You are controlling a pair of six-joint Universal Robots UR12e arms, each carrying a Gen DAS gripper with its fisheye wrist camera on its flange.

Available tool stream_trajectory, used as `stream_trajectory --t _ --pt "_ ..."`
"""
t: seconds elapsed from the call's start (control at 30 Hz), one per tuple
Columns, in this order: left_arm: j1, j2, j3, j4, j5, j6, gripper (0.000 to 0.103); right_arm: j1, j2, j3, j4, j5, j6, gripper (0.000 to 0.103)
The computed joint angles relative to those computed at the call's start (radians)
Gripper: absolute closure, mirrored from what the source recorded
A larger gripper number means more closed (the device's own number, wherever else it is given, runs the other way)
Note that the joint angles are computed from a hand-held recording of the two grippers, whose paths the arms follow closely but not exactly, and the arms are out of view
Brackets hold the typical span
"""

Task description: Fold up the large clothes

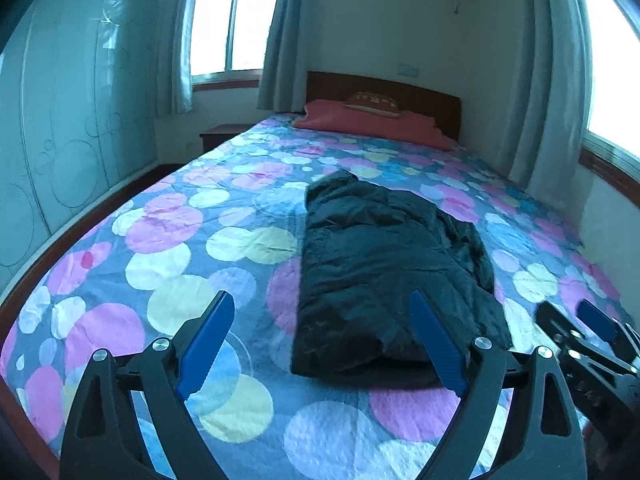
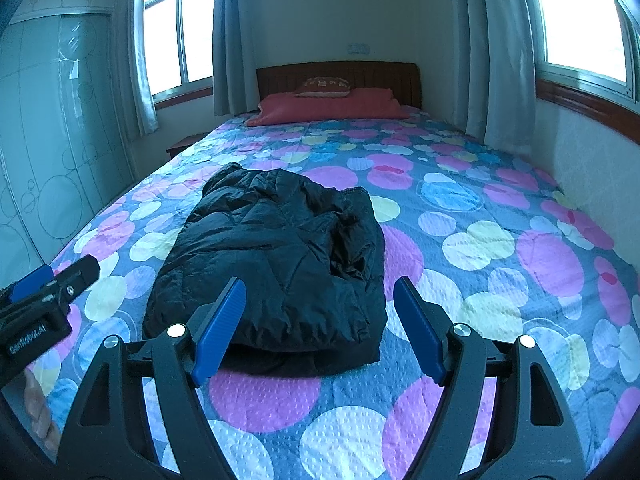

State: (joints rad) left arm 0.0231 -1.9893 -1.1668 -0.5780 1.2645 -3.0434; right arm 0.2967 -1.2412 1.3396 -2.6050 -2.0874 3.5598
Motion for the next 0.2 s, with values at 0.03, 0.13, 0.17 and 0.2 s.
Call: stream_trajectory --t 0.03,0.13,0.17,0.2 --pt "-0.001 -0.01 0.008 0.008 0.017 -0.006 0.015 -0.003 -0.002 0.006 -0.004 -0.007 0.002 0.019" --pt "-0.001 -0.043 0.051 -0.05 0.069 -0.002 0.015 -0.022 -0.011 0.025 -0.001 -0.019 0.02 0.017" --pt "0.001 -0.055 0.066 -0.067 0.088 -0.012 0.015 -0.029 -0.014 0.032 -0.001 -0.025 0.025 0.016" --pt "0.004 -0.072 0.085 -0.085 0.109 -0.03 0.015 -0.029 -0.014 0.032 -0.001 -0.025 0.025 0.014"
